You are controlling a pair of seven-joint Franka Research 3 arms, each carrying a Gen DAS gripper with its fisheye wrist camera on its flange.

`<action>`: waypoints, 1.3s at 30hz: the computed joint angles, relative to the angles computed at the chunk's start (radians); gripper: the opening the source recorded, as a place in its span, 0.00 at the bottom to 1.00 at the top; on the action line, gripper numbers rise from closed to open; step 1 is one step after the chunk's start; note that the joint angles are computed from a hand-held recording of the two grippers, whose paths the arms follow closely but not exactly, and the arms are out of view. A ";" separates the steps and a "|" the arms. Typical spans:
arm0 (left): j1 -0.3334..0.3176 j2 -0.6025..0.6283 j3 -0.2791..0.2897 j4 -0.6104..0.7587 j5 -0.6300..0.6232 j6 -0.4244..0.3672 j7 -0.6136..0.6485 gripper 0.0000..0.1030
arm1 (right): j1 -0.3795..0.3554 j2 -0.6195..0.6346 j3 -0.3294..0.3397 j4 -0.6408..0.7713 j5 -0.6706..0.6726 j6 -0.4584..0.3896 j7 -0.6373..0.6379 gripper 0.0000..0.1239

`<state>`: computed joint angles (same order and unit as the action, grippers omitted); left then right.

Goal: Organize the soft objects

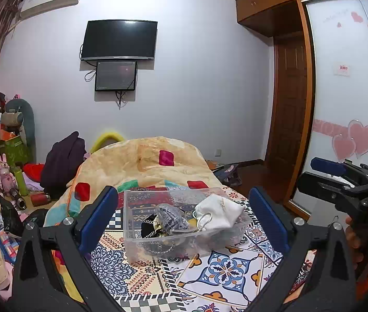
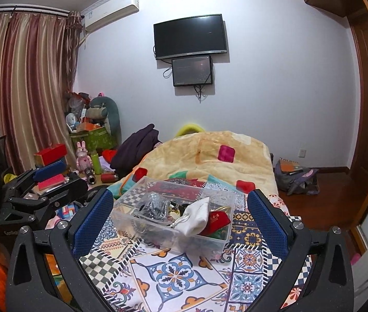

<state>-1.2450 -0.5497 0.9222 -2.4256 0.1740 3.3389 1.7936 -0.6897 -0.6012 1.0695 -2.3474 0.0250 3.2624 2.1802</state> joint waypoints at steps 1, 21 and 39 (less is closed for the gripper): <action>0.001 0.002 -0.001 -0.001 0.001 0.002 0.001 0.99 | 0.001 -0.001 0.000 -0.001 0.000 0.000 0.001 0.83; -0.001 -0.006 -0.002 -0.004 -0.001 -0.002 0.007 0.99 | 0.015 -0.001 -0.012 -0.010 0.008 0.008 0.004 0.83; -0.008 -0.016 0.000 -0.005 -0.005 -0.006 0.013 0.99 | 0.020 -0.004 -0.014 -0.015 0.021 0.014 -0.010 0.83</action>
<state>-1.2531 -0.5658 0.9227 -2.4302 0.1691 3.3332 1.8065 -0.6695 -0.6055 1.0554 -2.3627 0.0465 3.2769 2.1707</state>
